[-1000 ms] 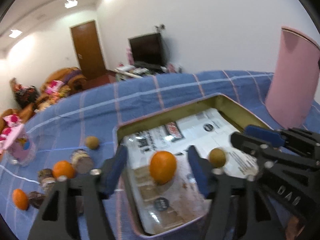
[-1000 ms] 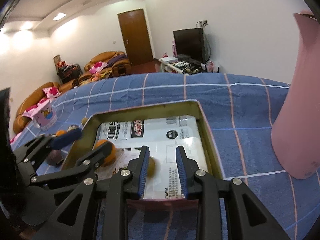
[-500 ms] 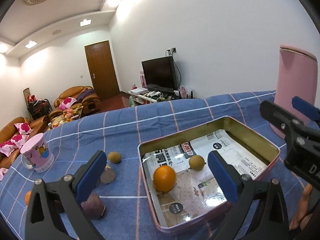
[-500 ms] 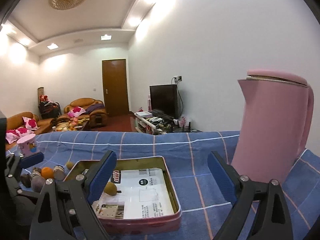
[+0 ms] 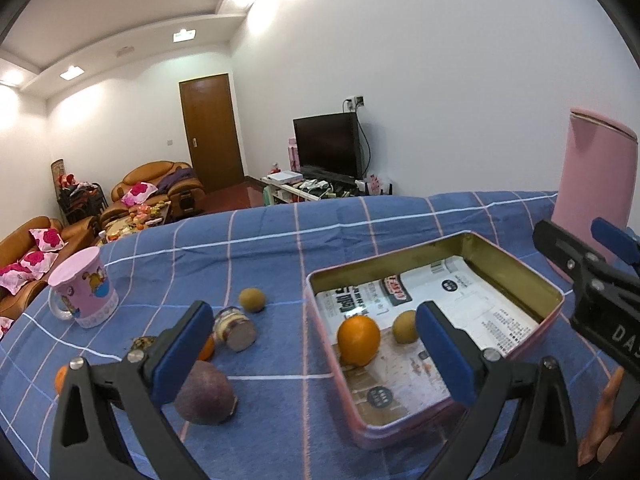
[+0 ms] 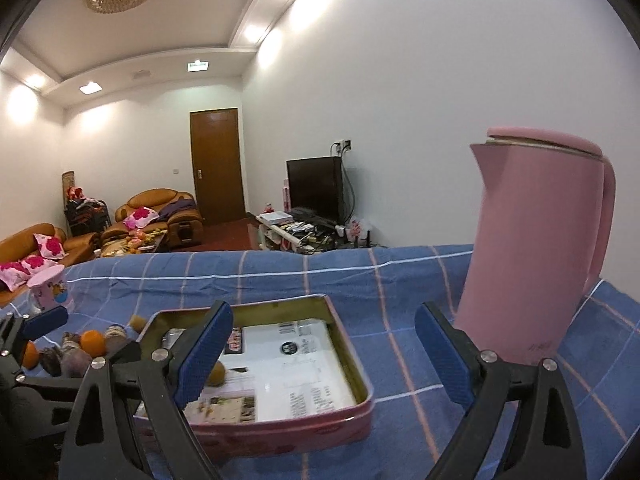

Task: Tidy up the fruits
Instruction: 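Lift both tools out of the tin back toward the fruit pile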

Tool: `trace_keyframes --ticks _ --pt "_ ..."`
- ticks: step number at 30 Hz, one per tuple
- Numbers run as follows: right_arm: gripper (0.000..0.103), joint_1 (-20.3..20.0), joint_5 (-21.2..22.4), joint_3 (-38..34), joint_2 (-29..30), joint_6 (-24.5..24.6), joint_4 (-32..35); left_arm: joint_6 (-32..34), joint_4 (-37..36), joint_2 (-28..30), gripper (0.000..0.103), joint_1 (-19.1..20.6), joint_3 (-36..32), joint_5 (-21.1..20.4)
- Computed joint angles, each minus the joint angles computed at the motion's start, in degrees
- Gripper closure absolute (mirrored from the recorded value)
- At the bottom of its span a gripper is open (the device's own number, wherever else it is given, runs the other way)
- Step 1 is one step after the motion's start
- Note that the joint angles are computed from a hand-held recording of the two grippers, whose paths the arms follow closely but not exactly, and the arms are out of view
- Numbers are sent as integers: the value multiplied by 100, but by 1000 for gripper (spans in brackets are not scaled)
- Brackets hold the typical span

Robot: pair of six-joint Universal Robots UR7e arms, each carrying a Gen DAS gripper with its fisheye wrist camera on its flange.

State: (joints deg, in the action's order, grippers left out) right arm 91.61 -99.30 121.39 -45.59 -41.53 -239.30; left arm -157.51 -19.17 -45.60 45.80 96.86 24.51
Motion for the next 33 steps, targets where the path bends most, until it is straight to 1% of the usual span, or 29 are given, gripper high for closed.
trace_keyframes --ticks 8,15,19,25,27,33 --pt "10 122 -34 86 47 367 204 -73 34 -218 0 46 204 -16" --pt "10 315 -143 57 244 425 233 -354 195 -505 0 159 403 -67" --pt "10 439 -187 17 369 507 300 -402 226 -648 0 228 496 -129" --pt "10 638 -275 -83 588 513 360 -262 122 -891 0 320 672 -189" --pt "10 724 -364 -150 692 482 353 -205 77 -990 0 360 740 -213" --pt "10 933 -515 -323 893 481 574 119 -51 -1359 0 502 981 -241"
